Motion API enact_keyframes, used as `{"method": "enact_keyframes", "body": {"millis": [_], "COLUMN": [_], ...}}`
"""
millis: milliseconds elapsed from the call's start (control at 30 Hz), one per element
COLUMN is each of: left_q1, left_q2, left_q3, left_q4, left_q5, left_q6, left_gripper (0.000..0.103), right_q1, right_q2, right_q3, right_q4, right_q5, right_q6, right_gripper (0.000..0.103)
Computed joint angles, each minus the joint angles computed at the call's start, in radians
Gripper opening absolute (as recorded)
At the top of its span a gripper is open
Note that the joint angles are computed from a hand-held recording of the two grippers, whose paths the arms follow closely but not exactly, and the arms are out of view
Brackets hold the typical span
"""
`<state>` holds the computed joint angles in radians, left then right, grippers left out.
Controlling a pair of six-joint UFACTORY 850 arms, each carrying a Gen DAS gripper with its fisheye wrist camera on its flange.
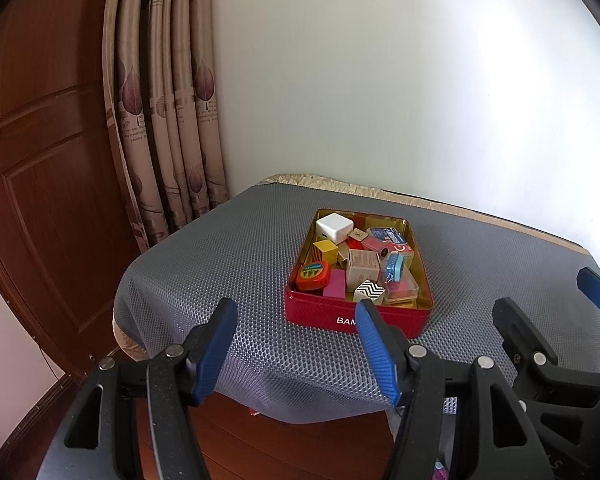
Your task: Organize rigid objects
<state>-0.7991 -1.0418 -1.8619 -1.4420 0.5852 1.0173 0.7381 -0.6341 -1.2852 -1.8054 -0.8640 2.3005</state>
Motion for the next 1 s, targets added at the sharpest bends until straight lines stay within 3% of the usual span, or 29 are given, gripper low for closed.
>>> {"method": "enact_keyframes", "body": {"millis": [1000], "left_q1": [0.002], "left_q2": [-0.018], "left_q3": [-0.03], "left_q4": [-0.058], "left_q5": [-0.012], "left_q6": [0.056], "left_gripper": [0.063], "right_q1": [0.001], "right_q2": [-0.008], "right_q3": [0.001], "right_q4": [0.001], "right_q5": [0.002], "right_q6": [0.0], "right_gripper": [0.103]}}
